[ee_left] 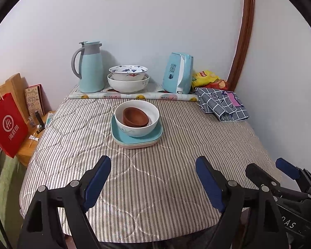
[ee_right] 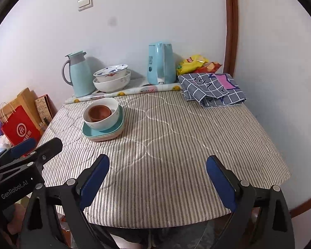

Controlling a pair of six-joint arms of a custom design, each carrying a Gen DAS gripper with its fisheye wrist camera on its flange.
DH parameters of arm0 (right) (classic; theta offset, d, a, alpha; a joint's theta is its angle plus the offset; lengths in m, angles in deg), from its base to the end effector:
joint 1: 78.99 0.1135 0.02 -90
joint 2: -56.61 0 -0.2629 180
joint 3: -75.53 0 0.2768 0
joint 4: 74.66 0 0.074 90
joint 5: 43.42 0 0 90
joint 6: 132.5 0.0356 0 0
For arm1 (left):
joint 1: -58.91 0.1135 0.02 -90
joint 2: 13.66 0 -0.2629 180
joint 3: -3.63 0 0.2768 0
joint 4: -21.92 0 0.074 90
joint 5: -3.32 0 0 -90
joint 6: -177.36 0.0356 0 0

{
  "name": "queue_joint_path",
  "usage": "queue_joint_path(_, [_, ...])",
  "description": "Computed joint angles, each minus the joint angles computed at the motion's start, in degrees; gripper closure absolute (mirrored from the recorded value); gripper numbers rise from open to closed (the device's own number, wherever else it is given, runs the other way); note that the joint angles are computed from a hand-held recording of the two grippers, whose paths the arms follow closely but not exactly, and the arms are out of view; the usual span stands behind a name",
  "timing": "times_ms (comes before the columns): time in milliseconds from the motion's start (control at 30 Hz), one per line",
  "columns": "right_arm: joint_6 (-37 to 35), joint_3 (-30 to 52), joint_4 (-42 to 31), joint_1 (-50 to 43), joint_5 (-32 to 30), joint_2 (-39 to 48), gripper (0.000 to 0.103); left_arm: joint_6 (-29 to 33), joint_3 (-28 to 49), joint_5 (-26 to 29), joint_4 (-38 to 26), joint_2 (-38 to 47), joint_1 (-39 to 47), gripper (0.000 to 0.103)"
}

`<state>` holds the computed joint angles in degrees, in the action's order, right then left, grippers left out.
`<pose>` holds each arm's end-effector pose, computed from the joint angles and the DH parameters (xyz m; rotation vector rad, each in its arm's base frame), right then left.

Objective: Organize plates and bowls

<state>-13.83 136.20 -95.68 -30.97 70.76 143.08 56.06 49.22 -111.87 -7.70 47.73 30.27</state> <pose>0.2288 0.2325 0.1778 -0.1941 2.2969 0.1780 0.2135 -0.0993 0.1933 -0.2596 2.2565 -0.0254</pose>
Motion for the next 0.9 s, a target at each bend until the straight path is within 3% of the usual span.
queue_joint_path(900, [0.46, -0.5, -0.07, 0.5, 0.53, -0.5, 0.009, -0.85, -0.22, -1.02, -1.32, -1.27, -0.78, 0.02])
